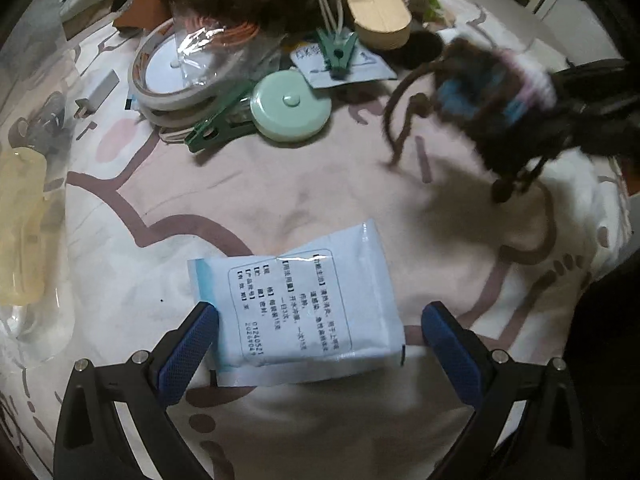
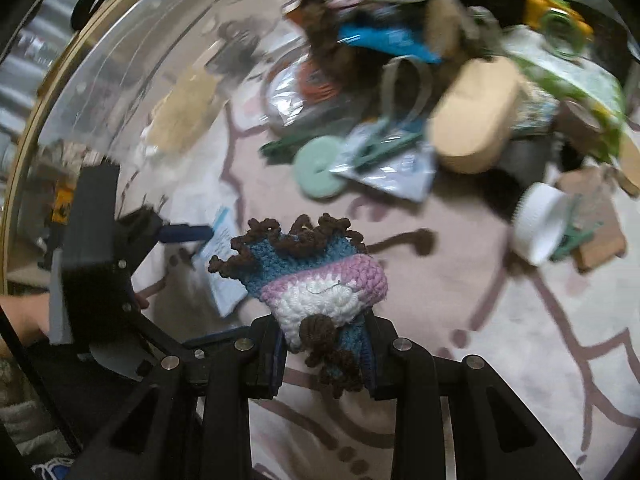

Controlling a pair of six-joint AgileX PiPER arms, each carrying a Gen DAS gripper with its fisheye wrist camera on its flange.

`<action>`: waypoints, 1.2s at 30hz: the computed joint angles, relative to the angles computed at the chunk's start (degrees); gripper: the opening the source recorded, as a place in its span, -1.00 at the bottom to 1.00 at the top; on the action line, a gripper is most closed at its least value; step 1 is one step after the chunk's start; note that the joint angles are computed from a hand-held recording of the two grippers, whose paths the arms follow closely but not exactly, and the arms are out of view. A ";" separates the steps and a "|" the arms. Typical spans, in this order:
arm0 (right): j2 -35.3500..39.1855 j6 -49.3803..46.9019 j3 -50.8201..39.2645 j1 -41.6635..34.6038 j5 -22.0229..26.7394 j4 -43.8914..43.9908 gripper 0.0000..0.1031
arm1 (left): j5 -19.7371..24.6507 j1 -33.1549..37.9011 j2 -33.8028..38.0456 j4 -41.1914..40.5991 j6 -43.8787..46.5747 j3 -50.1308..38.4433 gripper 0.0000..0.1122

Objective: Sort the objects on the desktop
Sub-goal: 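Grasp the paper packet with the left tool while the right tool holds the knit doll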

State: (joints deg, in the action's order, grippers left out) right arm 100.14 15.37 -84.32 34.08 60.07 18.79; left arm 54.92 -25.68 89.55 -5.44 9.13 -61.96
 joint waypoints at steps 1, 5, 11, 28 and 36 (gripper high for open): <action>-0.45 0.58 0.47 -0.35 -0.44 -0.38 -0.40 | 0.06 -0.28 0.39 0.54 -1.04 -0.31 0.83; -2.56 1.33 1.11 -1.51 -1.27 -2.10 -0.40 | 1.05 -0.39 1.70 2.18 -5.43 -1.96 0.83; -7.58 3.59 0.77 -1.48 -4.26 -5.75 -0.40 | 3.24 2.95 3.04 -1.41 -5.62 -3.21 0.83; -8.64 7.25 -8.98 4.62 -5.40 -11.00 -0.41 | 1.29 4.67 4.90 -4.48 -6.67 -4.08 0.77; -8.46 10.09 -6.38 3.72 -4.12 -12.82 -0.41 | 2.11 5.80 4.80 -5.08 -5.79 -5.10 0.51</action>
State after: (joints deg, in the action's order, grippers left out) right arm 91.68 25.46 -90.70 37.80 55.96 5.97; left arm 57.02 -19.89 94.35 -10.52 3.34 -67.06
